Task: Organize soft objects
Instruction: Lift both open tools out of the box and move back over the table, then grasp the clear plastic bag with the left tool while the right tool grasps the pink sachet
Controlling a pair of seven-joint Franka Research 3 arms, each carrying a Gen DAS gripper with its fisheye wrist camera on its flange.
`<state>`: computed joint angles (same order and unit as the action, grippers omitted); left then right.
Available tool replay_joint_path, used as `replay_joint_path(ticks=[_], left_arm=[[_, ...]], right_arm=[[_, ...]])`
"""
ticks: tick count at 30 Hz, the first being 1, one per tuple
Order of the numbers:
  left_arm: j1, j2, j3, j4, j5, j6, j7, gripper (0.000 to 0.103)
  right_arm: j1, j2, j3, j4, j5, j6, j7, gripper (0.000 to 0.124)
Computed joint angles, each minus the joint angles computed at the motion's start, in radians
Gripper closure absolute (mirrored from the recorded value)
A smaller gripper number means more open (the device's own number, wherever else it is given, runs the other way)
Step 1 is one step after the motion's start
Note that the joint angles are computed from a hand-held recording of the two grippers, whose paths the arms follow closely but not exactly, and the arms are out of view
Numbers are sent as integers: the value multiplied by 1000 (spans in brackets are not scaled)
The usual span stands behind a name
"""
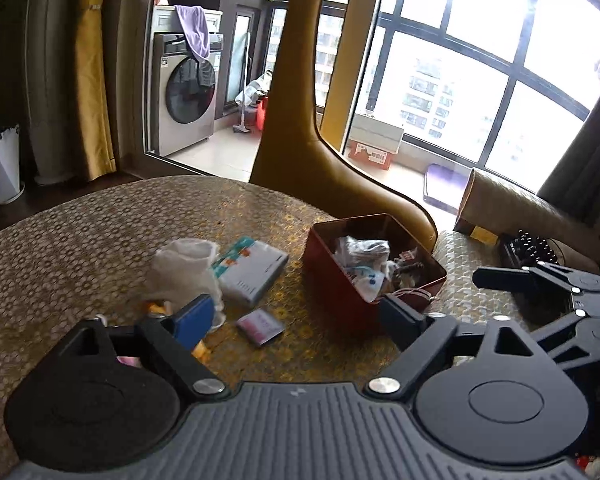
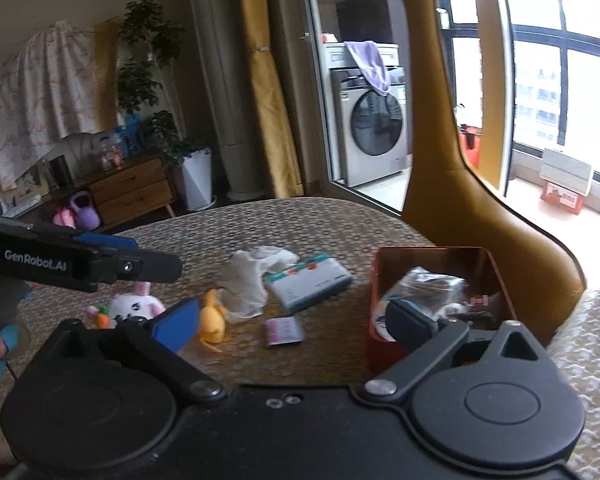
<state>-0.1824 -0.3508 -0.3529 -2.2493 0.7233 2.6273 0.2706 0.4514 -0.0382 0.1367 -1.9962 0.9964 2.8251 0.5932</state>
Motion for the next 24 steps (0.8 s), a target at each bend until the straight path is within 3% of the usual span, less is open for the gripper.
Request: replay_joint_path(ticks=[7,16,24], left_arm=[[19,-115,-11,-139,2,52,-68,2],[23,-166,-44,-234,-25,17,-119,1],[16,-139,-93,-277,8,-39,-241,1]], right_arm=[[18,20,17,3,-17,-4,23,22],[19,67,33,18,-73,-2,95,22],[11,157,48,76,-217,-18,217,22]])
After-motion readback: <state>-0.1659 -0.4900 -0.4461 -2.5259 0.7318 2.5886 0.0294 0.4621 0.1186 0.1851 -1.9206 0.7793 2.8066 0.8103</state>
